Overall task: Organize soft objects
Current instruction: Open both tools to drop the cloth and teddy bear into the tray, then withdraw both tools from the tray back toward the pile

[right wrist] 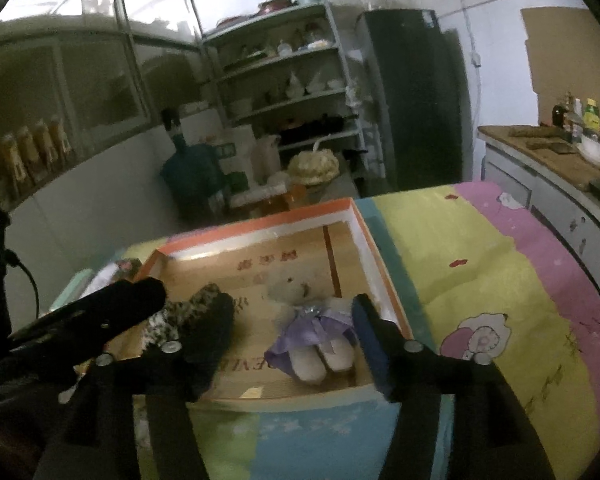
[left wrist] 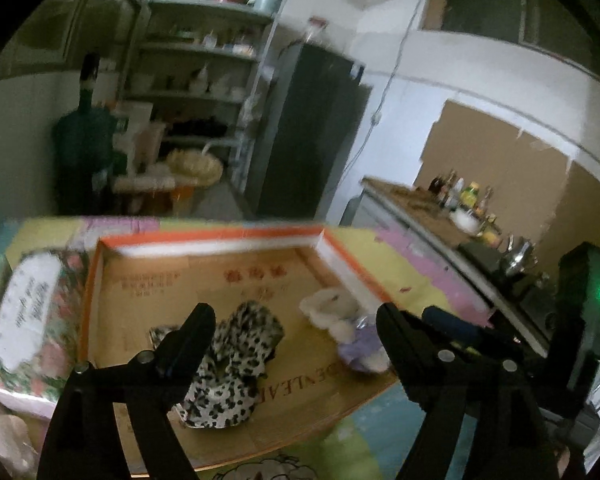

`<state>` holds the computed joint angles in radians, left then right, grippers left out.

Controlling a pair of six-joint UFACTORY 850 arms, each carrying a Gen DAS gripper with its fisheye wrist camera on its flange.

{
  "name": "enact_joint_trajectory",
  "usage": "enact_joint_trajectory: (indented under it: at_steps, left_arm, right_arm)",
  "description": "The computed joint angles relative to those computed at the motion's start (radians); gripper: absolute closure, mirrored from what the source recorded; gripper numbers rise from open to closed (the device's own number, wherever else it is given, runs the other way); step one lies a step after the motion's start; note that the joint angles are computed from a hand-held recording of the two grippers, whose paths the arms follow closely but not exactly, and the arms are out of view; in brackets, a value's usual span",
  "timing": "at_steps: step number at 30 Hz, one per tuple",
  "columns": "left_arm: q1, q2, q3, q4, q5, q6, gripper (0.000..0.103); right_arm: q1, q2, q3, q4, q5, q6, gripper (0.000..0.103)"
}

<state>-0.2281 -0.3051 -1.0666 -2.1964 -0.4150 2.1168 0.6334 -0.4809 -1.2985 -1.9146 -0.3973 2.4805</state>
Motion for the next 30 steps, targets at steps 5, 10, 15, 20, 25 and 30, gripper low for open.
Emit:
enact_joint_trajectory:
  at_steps: [5,10,15,20,25,30]
  left_arm:
    - [0.015,0.084,0.059,-0.072,-0.010,0.110,0.016]
    - [0.053,0.159,0.113,-0.075,-0.050,0.126,0.016]
    - [0.083,0.236,0.181,-0.219,-0.080,0.308,0.016]
    - [0.131,0.295,0.228,-0.236,-0.118,0.336,0.016]
    - [0.186,0.351,0.270,-0.244,-0.133,0.374,0.016]
    - [0.261,0.397,0.311,-0.218,-0.156,0.380,0.016]
  right_arm:
    - [0.036,0.050,0.042,-0.021,-0.070,0.081,0.030]
    - [0.079,0.085,0.062,-0.010,-0.129,0.117,0.030]
    - [0.134,0.102,0.060,0.041,-0.199,0.078,0.030]
    - [0.180,0.103,0.048,0.077,-0.257,0.032,0.030]
    - [0.221,0.100,0.031,0.081,-0.284,0.011,0.027]
    - [0.266,0.081,0.001,0.068,-0.312,-0.007,0.025]
